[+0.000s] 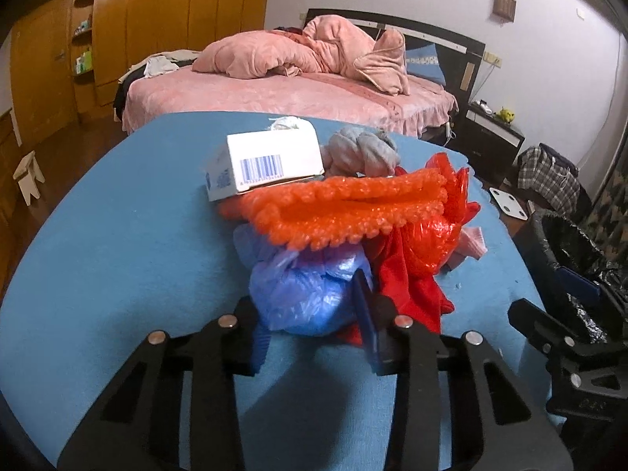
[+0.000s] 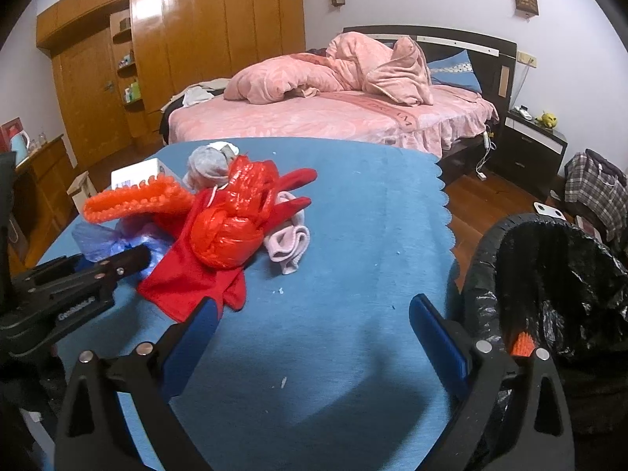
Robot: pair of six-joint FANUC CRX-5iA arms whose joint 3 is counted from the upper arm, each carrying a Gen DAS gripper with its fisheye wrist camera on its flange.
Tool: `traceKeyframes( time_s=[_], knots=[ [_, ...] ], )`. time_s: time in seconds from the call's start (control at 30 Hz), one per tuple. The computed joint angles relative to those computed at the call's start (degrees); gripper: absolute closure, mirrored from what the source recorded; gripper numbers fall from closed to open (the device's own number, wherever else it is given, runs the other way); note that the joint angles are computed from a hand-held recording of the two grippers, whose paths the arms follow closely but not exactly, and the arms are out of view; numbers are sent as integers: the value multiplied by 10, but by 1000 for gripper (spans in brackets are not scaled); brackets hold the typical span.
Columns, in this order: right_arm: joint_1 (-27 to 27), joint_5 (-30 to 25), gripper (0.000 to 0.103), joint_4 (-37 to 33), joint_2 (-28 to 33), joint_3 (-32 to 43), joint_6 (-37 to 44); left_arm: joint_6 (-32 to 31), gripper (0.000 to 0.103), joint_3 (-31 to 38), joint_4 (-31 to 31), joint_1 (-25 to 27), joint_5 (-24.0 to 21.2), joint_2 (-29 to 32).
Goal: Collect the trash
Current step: 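Reach to the blue plastic bag and grasp it with the left tool, then grasp the red plastic bag with the right tool while the left tool holds the blue bag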
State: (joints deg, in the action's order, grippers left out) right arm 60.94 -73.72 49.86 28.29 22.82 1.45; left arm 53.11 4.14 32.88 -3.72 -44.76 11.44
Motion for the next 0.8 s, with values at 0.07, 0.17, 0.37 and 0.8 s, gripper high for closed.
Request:
traceKeyframes(
  time_s=[0.07, 0.17, 0.37, 0.8],
  knots=[
    [0, 1, 8, 1, 1, 1, -1, -8, 67, -12, 3, 3, 4, -11],
    [-2, 4, 8, 0, 3, 6, 0, -13, 67, -21, -1, 8, 9, -22],
    [-11, 17, 10, 2, 16, 23, 0, 19, 67, -24, -16, 19, 30, -28],
    [-30, 39, 24, 5, 85, 124, 61, 44, 67, -9, -30, 17, 36, -12]
  ],
)
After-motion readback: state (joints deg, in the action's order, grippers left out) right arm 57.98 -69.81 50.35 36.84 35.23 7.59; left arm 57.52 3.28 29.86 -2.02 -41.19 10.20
